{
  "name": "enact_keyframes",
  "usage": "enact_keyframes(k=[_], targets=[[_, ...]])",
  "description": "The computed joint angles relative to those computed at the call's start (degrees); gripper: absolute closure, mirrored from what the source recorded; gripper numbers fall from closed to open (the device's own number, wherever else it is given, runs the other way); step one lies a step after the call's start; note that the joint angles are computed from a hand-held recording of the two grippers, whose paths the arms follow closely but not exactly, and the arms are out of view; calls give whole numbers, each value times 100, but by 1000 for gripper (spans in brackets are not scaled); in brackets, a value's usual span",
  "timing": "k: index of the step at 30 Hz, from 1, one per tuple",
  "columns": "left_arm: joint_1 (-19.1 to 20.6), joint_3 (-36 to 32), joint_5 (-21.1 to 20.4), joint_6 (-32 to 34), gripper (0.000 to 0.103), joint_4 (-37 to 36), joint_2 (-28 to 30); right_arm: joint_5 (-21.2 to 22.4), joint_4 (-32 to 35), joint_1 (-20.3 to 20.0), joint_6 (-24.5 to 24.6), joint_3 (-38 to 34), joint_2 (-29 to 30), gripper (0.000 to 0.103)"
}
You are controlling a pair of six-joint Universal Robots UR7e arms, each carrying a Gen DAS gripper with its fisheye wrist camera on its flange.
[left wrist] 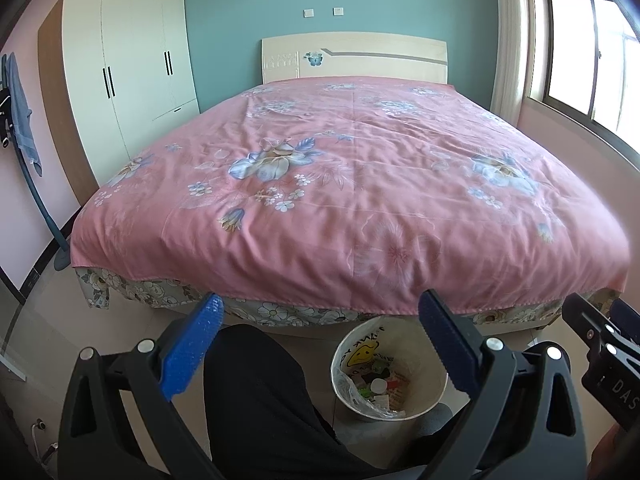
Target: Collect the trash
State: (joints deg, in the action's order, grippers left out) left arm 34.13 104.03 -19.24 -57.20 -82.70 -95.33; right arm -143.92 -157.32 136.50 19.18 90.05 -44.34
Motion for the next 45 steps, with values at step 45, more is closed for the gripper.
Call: enact_keyframes(k=[45], targets=[[52, 43, -118, 119, 4, -59, 48, 91, 258, -57, 233, 56, -46, 14]])
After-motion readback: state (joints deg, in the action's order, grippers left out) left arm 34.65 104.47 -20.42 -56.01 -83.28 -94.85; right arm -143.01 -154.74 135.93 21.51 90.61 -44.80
